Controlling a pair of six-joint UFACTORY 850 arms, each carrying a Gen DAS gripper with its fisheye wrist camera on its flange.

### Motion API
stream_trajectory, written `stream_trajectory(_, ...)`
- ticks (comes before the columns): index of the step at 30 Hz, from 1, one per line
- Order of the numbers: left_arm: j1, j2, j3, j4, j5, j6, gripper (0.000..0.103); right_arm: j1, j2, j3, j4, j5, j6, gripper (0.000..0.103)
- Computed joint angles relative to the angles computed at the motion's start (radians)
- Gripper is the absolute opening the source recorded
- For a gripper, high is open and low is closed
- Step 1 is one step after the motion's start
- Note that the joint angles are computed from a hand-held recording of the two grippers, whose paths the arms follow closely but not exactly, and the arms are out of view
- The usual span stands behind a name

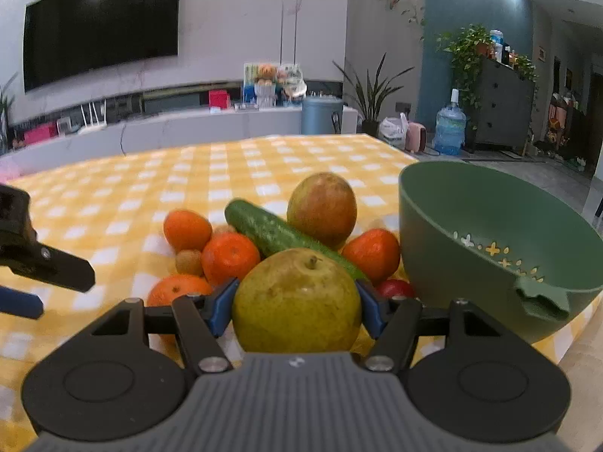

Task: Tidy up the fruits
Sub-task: 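Lift the green pear off the table with the right tool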

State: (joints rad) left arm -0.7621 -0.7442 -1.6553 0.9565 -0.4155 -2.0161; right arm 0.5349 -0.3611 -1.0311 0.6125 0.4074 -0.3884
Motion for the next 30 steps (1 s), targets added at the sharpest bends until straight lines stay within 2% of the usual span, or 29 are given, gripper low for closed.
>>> stream_trajectory(3,-0.002,0.0,0.0,0.016,-0.001,-0.006,0.092,-0.017,0.018,0.008,-0.139,-0.004,0.17,0.063)
stream_trajectory(5,-0.004,0.002,0.004,0.041,0.005,-0.016,0.092,-0.022,0.026,0.013,-0.176,0.0,0.207,0.063)
stream_trajectory(8,-0.014,0.005,0.007,0.097,-0.015,-0.035,0.092,-0.022,0.028,0.013,-0.196,-0.015,0.204,0.063)
stream_trajectory(11,-0.017,0.002,0.0,0.117,-0.038,-0.046,0.092,-0.02,0.009,-0.016,-0.156,-0.082,0.145,0.063)
stream_trajectory(14,-0.011,0.001,0.0,0.095,-0.026,-0.04,0.092,-0.011,-0.011,-0.031,-0.08,-0.094,0.04,0.063)
stream_trajectory(15,-0.01,-0.002,-0.003,0.078,-0.026,-0.026,0.092,-0.012,-0.013,-0.03,-0.07,-0.084,0.04,0.063)
stream_trajectory(17,-0.008,-0.007,-0.012,0.045,-0.034,0.011,0.092,-0.025,-0.023,-0.042,-0.086,-0.118,0.081,0.063)
stream_trajectory(19,-0.008,-0.006,-0.01,0.042,-0.035,0.013,0.092,-0.039,-0.017,-0.037,-0.182,-0.13,0.185,0.063)
stream_trajectory(22,-0.008,-0.004,-0.006,0.05,-0.025,0.009,0.092,-0.042,-0.018,-0.041,-0.177,-0.145,0.166,0.066)
stream_trajectory(25,-0.009,-0.005,-0.007,0.044,-0.027,0.016,0.092,-0.026,-0.031,-0.047,-0.101,-0.127,0.054,0.07)
stream_trajectory(28,-0.007,-0.004,-0.005,0.041,-0.027,0.01,0.092,-0.022,-0.024,-0.028,-0.124,-0.083,0.103,0.065)
stream_trajectory(30,-0.007,-0.003,-0.003,0.045,-0.026,0.005,0.092,-0.028,-0.02,-0.024,-0.162,-0.086,0.14,0.064)
